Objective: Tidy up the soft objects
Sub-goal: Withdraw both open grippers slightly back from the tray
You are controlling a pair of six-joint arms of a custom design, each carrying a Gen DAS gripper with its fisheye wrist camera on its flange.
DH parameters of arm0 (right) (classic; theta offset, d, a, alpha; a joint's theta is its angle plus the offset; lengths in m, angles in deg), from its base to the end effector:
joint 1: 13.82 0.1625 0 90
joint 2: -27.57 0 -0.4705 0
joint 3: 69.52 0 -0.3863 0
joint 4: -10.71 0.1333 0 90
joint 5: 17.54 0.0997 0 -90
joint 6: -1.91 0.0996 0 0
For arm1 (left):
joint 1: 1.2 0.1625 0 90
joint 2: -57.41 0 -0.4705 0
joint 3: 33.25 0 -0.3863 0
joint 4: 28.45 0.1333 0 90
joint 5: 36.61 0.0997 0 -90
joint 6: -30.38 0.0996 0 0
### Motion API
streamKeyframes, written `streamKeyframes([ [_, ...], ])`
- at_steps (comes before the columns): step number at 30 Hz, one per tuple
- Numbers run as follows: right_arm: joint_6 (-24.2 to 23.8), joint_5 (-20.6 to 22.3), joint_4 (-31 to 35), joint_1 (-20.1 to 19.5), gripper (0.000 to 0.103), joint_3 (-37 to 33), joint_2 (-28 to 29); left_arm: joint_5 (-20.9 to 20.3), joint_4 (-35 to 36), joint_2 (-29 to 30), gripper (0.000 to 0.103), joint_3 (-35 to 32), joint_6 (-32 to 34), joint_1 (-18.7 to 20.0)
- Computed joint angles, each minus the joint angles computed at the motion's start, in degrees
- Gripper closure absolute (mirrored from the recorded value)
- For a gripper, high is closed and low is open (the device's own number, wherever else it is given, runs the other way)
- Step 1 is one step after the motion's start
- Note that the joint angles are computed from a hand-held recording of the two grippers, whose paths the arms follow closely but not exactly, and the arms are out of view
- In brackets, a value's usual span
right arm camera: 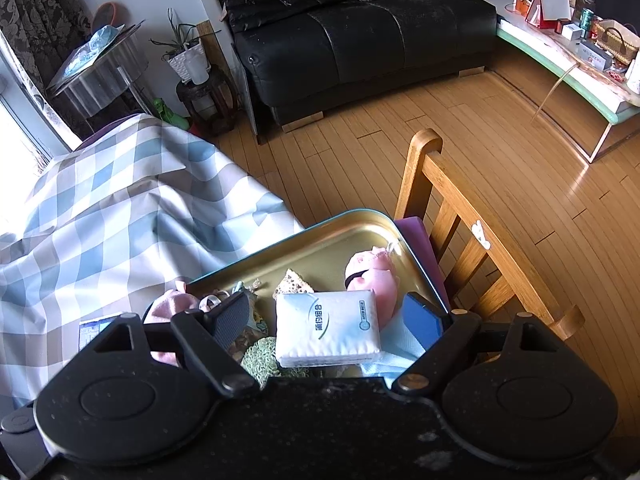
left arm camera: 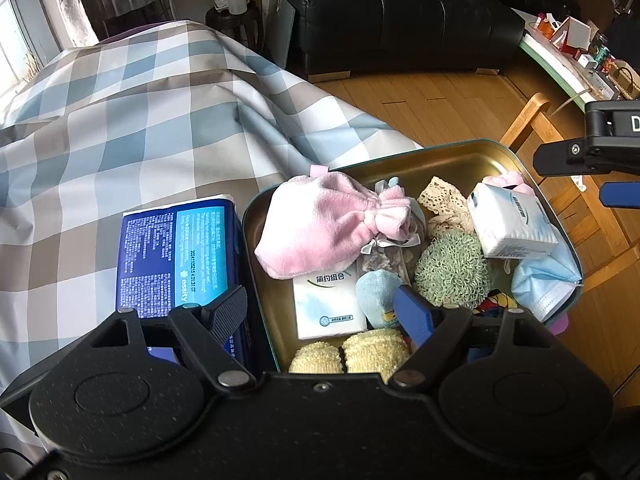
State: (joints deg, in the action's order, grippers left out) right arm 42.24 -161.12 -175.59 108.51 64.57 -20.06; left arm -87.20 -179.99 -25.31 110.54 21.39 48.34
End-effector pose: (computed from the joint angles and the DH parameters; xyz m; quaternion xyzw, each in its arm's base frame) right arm 0.2852 -0.3512 0.0833 -0.1006 -0.8845 0.3277 0.3164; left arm -0.0755 -0.3914 0.2150 0.2540 0.9065 -0.1445 0.3046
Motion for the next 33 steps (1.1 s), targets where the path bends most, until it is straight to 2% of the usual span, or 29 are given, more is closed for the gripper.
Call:
streamKeyframes([
  [22,-1.2,0.2,2.1,1.3,0.019,1.2,1.0,4.1,6.0,-4.9,0.025,1.8,-7.1,-3.9],
  [28,-1.7,-0.5,2.6,1.9,0.019,2.9,1.0,4.9,8.5,-6.2,0.025,2.3,-10.5,-5.8],
  [30,-2.0,-0.8,2.6,2.1,0.019,3.5,1.0,5.3,9.1,-6.6,0.021,2.7,-11.4,-6.7],
  [33,-2.6,-0.7,1.9,2.4,0.019,4.6,1.2,6.3,10.4,-7.3,0.021,3.3,-13.2,-8.2],
])
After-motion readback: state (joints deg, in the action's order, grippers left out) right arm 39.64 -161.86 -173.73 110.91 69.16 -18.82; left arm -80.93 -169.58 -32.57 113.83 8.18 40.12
